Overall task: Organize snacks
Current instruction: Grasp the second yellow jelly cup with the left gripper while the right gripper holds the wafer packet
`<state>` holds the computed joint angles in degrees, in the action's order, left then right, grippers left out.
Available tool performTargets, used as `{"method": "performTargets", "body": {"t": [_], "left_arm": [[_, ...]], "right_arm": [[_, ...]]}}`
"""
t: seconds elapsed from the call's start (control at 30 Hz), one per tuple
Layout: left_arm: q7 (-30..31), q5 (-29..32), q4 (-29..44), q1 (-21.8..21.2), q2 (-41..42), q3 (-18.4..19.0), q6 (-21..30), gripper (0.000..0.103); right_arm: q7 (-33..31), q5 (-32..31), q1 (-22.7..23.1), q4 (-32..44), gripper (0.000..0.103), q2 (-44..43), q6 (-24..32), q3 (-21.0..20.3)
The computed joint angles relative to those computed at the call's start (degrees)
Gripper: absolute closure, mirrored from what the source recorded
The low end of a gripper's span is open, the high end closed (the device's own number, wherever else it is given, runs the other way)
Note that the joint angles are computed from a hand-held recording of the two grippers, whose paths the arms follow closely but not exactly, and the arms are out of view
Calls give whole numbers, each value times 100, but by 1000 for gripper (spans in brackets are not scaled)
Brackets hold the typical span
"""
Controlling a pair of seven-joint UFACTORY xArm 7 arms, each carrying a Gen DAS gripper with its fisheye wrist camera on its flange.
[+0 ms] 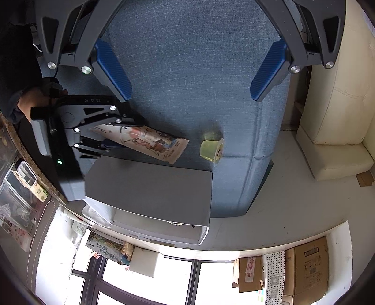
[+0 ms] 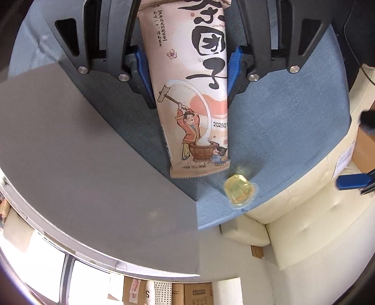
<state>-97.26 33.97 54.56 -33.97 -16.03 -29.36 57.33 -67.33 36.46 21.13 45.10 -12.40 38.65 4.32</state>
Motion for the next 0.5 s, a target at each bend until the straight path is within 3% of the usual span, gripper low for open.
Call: {"method": "performTargets", "body": {"t": [0.07, 0.27, 0.5], "left_arm": [[102, -41, -19, 21, 38, 59, 24, 0], [325, -96, -84, 154, 177, 313, -220, 0], [869, 227, 547, 233, 1045, 670, 108, 0]], "right_arm": [[87, 59, -18, -234, 45, -287, -133, -23], [42, 659, -25, -827, 45, -1346, 368, -619], [414, 860, -251, -1326, 45, -2342, 896, -1135]]}}
